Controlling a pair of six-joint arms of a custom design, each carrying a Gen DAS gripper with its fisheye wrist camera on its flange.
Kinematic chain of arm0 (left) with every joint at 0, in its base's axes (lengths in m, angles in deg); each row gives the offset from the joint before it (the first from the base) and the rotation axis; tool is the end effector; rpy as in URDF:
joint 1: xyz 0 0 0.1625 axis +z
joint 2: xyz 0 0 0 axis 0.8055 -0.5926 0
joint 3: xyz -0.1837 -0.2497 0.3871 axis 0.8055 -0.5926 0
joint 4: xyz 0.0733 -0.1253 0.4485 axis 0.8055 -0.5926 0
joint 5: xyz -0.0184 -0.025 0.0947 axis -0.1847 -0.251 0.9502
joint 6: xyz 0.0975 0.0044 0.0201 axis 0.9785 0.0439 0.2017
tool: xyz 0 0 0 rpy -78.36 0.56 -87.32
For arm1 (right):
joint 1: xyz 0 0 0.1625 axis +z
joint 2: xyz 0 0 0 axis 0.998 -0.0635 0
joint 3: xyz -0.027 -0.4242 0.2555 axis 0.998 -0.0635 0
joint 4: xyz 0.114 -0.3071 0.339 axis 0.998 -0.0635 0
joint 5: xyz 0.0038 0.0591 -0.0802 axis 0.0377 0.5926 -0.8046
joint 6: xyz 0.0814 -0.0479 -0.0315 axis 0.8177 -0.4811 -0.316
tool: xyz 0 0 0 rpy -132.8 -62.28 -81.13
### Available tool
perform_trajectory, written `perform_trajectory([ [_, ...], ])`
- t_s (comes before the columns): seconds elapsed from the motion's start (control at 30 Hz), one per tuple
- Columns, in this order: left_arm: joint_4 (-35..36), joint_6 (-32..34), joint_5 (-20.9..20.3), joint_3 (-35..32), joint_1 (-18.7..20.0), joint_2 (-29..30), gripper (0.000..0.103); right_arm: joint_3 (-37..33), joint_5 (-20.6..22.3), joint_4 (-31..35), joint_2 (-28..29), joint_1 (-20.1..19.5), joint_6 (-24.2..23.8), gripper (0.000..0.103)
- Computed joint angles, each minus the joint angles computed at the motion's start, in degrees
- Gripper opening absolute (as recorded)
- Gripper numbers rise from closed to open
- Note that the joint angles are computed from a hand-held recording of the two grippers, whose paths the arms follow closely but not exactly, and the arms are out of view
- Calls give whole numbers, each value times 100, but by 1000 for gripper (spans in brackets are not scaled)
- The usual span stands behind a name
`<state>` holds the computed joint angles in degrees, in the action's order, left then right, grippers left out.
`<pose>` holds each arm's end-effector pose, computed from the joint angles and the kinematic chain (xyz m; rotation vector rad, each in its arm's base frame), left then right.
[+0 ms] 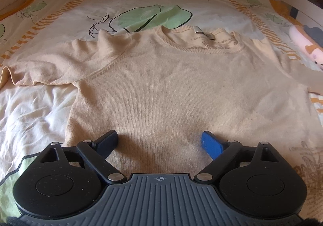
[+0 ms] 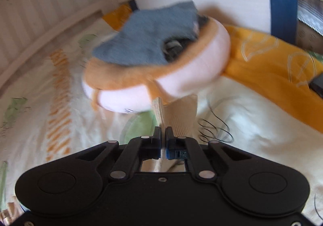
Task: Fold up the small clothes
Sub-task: 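Grasp the sweater sleeve cuff with the right tool and lift it, then fold the held sleeve across the sweater back and open the right tool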
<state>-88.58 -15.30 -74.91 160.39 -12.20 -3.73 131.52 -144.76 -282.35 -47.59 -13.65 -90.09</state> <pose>-0.2413 -0.5005 0.0845 0.3556 2.2701 -0.8129 -0.0831 -0.5869 0.4534 -0.4220 -2.0917 1.3843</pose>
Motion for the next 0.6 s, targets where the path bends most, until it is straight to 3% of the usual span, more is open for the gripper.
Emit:
perform_trajectory([
  [0.17, -2, -86, -349, 60, 3, -279, 85, 133, 591, 34, -163, 461, -363, 10],
  [0.33, -79, 111, -397, 129, -59, -481, 85, 305, 1383, 204, -81, 1029, -574, 10],
  [0.5, -166, 247, -483, 129, -11, -643, 85, 524, 2142, 506, 273, 1518, -969, 10],
  [0.6, -188, 252, -565, 123, 32, -713, 85, 681, 2316, 478, 643, 1696, -1557, 10],
])
